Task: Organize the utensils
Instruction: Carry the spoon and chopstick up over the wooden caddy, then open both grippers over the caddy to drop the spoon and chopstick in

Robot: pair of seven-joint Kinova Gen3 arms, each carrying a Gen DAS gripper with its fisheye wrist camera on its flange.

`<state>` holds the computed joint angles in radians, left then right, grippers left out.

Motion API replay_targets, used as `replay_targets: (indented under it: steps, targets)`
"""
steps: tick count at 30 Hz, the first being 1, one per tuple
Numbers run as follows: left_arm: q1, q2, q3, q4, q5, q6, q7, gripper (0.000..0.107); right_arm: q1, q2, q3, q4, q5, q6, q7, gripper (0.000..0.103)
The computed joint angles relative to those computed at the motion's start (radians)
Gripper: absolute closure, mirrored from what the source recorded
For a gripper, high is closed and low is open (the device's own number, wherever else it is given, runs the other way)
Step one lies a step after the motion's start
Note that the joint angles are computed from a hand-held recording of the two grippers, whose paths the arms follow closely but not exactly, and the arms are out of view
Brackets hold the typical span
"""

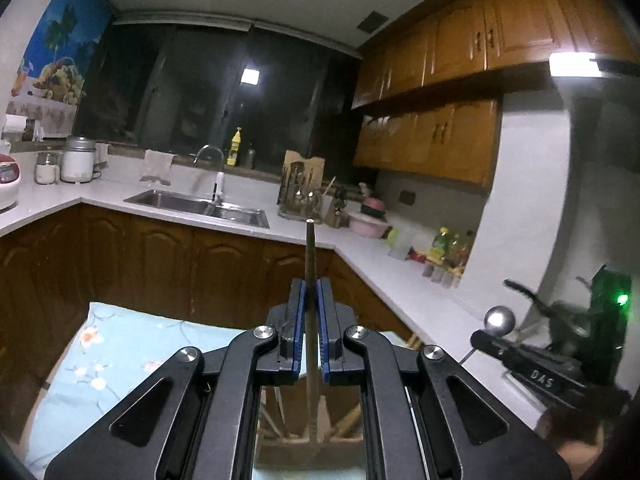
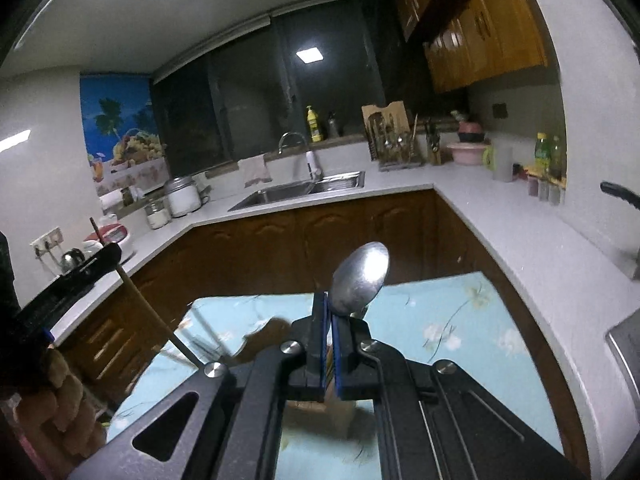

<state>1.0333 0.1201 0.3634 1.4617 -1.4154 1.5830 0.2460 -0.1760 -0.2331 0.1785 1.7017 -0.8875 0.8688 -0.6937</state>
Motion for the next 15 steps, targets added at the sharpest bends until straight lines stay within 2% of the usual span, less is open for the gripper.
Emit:
replay_targets:
  steps: [3,8,12,15]
  targets:
    - [-0.020,0.033,-0.026,0.031,-0.012,-0.003,0.040,0.102,-0.011,0.023,-0.035,0.024,0.009,-0.074,0.003,0.101]
    - [-0.034,0.057,-0.056,0.102,0.025,-0.029,0.146,0.102,-0.026,0.057,-0.068,0.071,0.019,-0.129,0.024,0.101]
    - [-0.029,0.063,-0.050,0.135,0.065,-0.048,0.164,0.102,-0.023,0.076,-0.087,0.100,0.031,-0.119,0.031,0.101]
    - [-0.004,0.080,-0.048,0.126,0.058,-0.015,0.135,0.102,-0.014,0.100,-0.101,0.097,0.054,-0.090,0.014,0.101]
